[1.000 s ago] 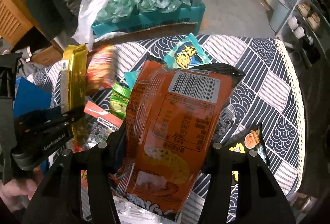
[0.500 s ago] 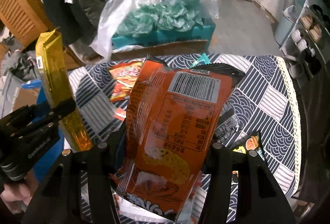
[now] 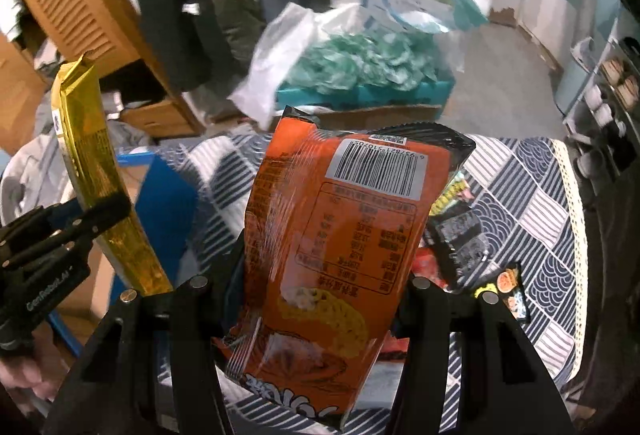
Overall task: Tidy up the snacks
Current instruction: 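Carry the yellow bar and orange bag over the box and release both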
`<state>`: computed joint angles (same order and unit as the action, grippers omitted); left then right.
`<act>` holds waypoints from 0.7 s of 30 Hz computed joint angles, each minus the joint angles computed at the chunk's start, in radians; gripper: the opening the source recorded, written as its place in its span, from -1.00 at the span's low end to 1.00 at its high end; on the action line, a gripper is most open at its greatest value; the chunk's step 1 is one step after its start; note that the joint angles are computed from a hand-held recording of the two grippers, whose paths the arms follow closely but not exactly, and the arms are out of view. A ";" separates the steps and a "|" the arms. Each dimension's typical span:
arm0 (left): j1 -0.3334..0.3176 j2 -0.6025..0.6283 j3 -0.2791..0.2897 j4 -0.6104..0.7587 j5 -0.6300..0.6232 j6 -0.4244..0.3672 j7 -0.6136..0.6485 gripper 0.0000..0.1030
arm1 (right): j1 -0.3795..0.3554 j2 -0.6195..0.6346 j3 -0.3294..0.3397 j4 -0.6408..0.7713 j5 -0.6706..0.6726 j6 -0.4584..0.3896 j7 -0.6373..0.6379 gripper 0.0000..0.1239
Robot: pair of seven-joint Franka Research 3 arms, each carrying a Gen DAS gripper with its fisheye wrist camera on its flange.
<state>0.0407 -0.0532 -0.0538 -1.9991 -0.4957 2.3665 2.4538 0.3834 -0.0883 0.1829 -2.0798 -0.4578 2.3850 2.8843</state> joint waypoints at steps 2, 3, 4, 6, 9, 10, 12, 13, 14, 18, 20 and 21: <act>0.009 -0.001 0.008 0.009 0.007 -0.012 -0.010 -0.38 | 0.007 0.019 0.006 0.034 -0.006 -0.007 -0.011 -0.12; 0.015 -0.001 0.014 0.014 0.002 -0.023 -0.007 -0.38 | 0.012 0.029 0.006 0.052 -0.009 -0.009 -0.017 -0.13; 0.020 -0.001 0.019 0.019 -0.005 -0.036 -0.003 -0.38 | 0.017 0.039 0.006 0.066 -0.014 -0.009 -0.020 -0.13; 0.033 -0.002 0.027 0.031 -0.012 -0.048 0.002 -0.38 | 0.029 0.059 0.004 0.096 -0.020 -0.014 -0.027 -0.12; 0.052 -0.003 0.040 0.046 -0.033 -0.066 0.019 -0.38 | 0.051 0.097 -0.002 0.150 -0.025 -0.018 -0.043 -0.12; 0.059 -0.004 0.045 0.052 -0.042 -0.076 0.026 -0.38 | 0.058 0.105 -0.006 0.162 -0.026 -0.019 -0.047 -0.12; 0.073 -0.004 0.052 0.060 -0.056 -0.086 0.037 -0.38 | 0.075 0.136 -0.012 0.206 -0.029 -0.020 -0.060 -0.12; 0.079 -0.004 0.055 0.062 -0.062 -0.088 0.042 -0.38 | 0.083 0.147 -0.017 0.222 -0.029 -0.020 -0.066 -0.12; 0.085 -0.003 0.059 0.065 -0.069 -0.091 0.048 -0.38 | 0.091 0.156 -0.021 0.235 -0.028 -0.019 -0.071 -0.12; 0.117 0.022 0.069 0.092 -0.072 -0.100 0.043 -0.38 | 0.129 0.225 -0.039 0.334 -0.022 -0.028 -0.110 -0.12; 0.134 0.038 0.072 0.105 -0.071 -0.093 0.037 -0.38 | 0.151 0.265 -0.049 0.390 -0.015 -0.037 -0.134 -0.12; 0.144 0.049 0.073 0.114 -0.073 -0.090 0.034 -0.38 | 0.161 0.285 -0.055 0.418 -0.010 -0.041 -0.147 -0.12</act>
